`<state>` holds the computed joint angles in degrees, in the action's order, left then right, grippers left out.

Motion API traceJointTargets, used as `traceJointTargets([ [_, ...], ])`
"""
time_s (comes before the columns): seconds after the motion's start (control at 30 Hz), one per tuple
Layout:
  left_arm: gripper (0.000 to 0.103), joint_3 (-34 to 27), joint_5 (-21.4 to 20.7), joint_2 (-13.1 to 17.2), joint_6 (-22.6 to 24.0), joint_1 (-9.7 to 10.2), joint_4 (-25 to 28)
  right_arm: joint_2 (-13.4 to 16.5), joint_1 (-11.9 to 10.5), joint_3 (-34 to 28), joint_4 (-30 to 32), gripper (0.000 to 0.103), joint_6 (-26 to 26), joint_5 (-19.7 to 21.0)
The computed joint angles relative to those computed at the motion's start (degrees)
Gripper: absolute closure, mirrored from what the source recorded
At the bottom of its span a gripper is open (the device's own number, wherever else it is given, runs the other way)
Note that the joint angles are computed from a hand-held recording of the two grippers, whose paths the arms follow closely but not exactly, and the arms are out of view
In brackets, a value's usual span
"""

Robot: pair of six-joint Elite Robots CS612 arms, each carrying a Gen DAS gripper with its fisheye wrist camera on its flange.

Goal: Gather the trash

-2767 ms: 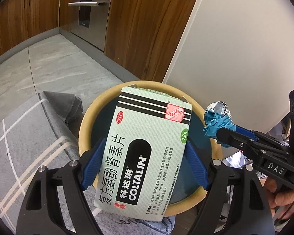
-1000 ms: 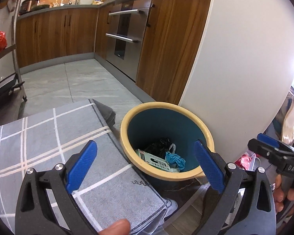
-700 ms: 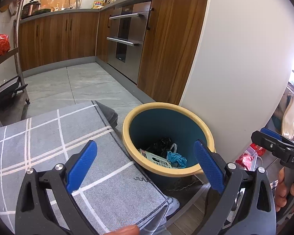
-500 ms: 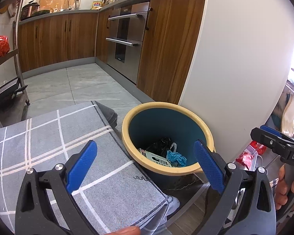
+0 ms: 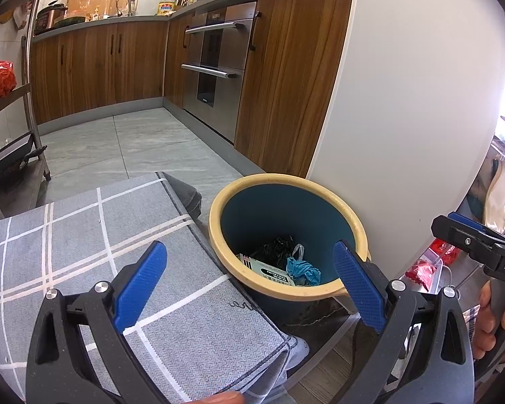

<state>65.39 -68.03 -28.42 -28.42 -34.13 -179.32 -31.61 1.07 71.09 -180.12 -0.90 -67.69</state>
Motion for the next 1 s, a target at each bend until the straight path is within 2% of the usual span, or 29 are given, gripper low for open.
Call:
traceJointTargets([
  [1.0, 0.006, -0.47, -0.84, 0.44, -0.5, 0.21, 0.18, 0.08, 0.07, -0.35, 0.46, 0.007, -0.3, -0.22],
])
